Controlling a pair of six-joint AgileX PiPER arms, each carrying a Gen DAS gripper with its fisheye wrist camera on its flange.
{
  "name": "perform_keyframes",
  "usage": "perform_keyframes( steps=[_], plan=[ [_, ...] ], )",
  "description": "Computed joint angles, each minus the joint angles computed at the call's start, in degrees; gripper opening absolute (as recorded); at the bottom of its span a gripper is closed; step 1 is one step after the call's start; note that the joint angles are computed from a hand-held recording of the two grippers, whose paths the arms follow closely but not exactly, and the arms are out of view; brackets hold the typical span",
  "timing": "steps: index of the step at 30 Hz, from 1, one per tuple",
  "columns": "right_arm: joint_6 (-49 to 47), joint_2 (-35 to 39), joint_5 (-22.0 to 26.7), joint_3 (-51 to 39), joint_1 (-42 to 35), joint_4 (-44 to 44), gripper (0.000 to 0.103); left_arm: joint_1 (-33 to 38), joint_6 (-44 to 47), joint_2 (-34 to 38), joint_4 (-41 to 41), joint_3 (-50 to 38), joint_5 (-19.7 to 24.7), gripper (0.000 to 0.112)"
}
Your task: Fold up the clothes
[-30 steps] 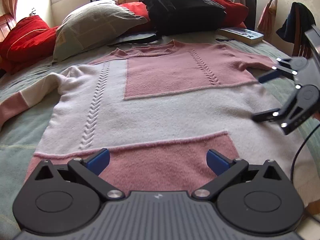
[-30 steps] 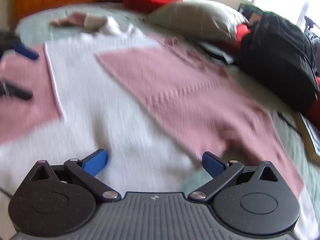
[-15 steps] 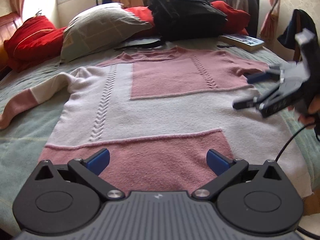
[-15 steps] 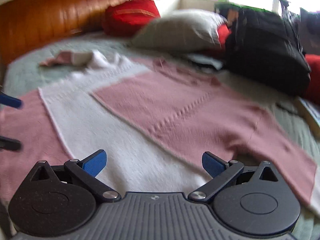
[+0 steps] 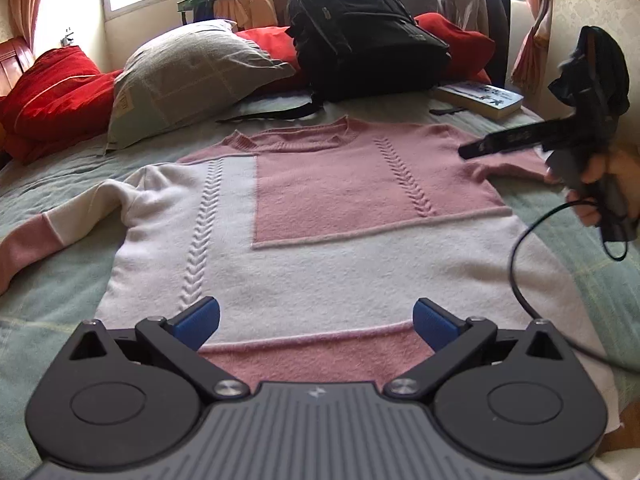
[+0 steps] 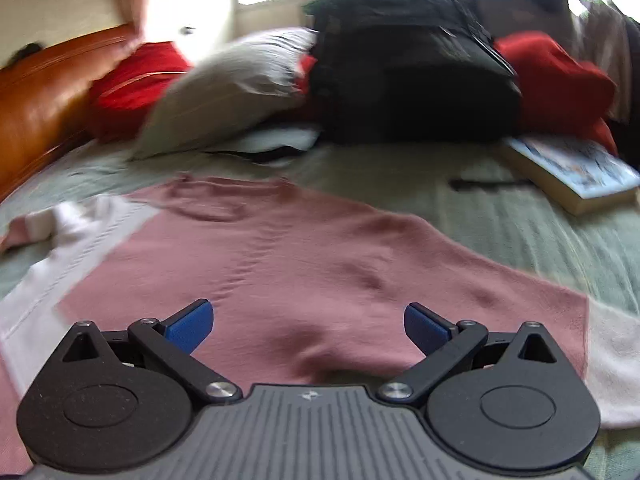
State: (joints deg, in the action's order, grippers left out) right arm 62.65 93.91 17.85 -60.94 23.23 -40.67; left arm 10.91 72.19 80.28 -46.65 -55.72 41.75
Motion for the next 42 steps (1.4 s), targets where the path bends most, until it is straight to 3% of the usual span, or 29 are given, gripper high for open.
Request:
perform_keyframes(
  steps=[2, 4, 6, 10, 12, 15, 20, 24, 26, 28, 32, 38, 42],
  plan=[
    [-3.1, 1.1, -1.6, 1.7, -2.4, 5.2, 0.103, 0.1, 0.9, 0.9, -0.8, -0.1, 0.6, 0.102],
    [-1.0, -1.2, -2.8, 6.0, -2.4, 1.3, 0.103, -0.1, 0.9, 2.0, -0.7, -0.6, 0.8, 0.102],
    [3.1, -3.1, -1.2, 7.5, -1.4, -2.4, 0.103, -0.7, 0.2, 2.8, -0.1, -1.0, 0.1, 0.102],
    [5.3, -3.5, 1.9, 3.2, -2.3, -0.6, 0.103, -0.6, 0.4, 3.9, -0.9, -2.3, 0.4, 0.102],
    [10.1, -0.4, 9.2, -3.2, -1.6, -4.1, 0.103, -0.1, 0.5, 4.1, -1.4, -2.7, 0.6, 0.102],
    [5.8, 9.5, 23.3, -19.1, -2.7, 2.4, 0.103, 0.8, 1.0, 4.2, -1.7, -2.9, 1.0, 0.102],
    [-3.0, 22.2, 32.6, -38.8, -7.9, 18.0, 0.103, 2.3, 1.8, 4.9, -2.3, -3.2, 1.4, 0.102],
    [-3.8, 34.5, 46.2, -57.5, -7.6, 16.4, 0.103, 2.6, 2.3, 6.4, -2.6, -4.0, 1.4, 0.102],
    [-4.6, 38.0, 48.0, -62.5, -8.5, 16.0, 0.103, 3.0, 2.6, 7.2, -2.9, -4.4, 1.6, 0.102],
    [-5.0, 39.0, 47.2, -64.2, -9.8, 16.6, 0.103, 3.3, 2.9, 8.0, -3.1, -4.7, 1.8, 0.102],
    [-5.9, 35.2, 42.4, -58.4, -12.0, 17.6, 0.103, 3.6, 3.0, 8.9, -3.3, -5.3, 1.9, 0.102],
    [-4.2, 14.1, 23.3, -27.5, -9.6, 12.1, 0.103, 3.6, 3.3, 8.1, -3.8, -4.7, 2.0, 0.102],
    [-7.6, 5.2, 11.5, -9.7, -8.3, 9.7, 0.103, 2.9, 4.8, 6.2, -4.3, -3.2, 2.7, 0.102]
  ],
)
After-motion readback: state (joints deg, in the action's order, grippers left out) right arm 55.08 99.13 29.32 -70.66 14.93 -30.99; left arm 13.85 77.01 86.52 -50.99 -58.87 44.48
